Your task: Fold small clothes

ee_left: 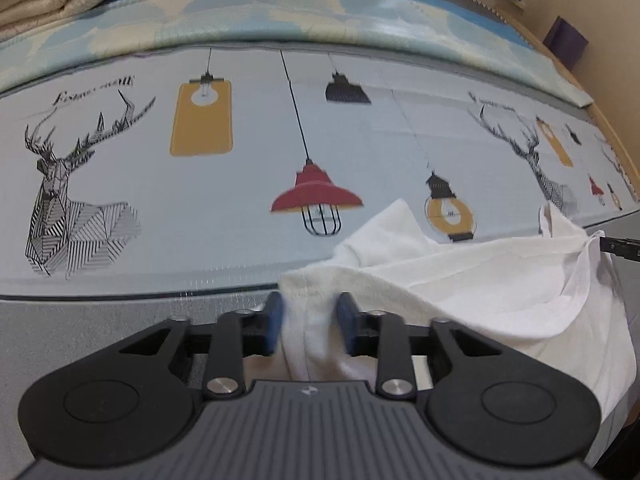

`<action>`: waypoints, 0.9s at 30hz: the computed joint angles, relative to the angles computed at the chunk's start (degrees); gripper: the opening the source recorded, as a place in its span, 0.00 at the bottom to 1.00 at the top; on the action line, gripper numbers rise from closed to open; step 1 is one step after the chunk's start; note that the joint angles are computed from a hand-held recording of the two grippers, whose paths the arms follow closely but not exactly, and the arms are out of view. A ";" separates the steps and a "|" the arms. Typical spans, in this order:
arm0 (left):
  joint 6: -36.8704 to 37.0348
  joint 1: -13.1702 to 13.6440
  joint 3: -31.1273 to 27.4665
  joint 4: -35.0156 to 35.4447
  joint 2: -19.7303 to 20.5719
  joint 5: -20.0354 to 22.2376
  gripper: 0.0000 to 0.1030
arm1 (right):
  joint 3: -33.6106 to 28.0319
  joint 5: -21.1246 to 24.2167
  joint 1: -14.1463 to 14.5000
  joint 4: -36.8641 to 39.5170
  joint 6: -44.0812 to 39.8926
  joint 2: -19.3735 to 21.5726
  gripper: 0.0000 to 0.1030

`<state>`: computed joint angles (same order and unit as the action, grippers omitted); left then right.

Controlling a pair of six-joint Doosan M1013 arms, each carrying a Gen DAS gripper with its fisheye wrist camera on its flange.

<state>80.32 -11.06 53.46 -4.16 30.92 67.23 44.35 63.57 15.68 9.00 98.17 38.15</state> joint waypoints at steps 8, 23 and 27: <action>-5.92 0.25 1.99 2.87 -1.54 -7.66 0.05 | 2.20 -8.68 0.68 -4.52 4.54 -1.78 0.06; -14.79 -0.62 1.00 9.77 -1.81 -2.30 0.24 | -2.78 -2.08 2.46 -20.46 22.91 0.60 0.15; -8.59 0.32 3.60 1.21 -4.08 -1.06 0.24 | 1.41 -4.32 1.25 -12.43 20.14 -3.10 0.16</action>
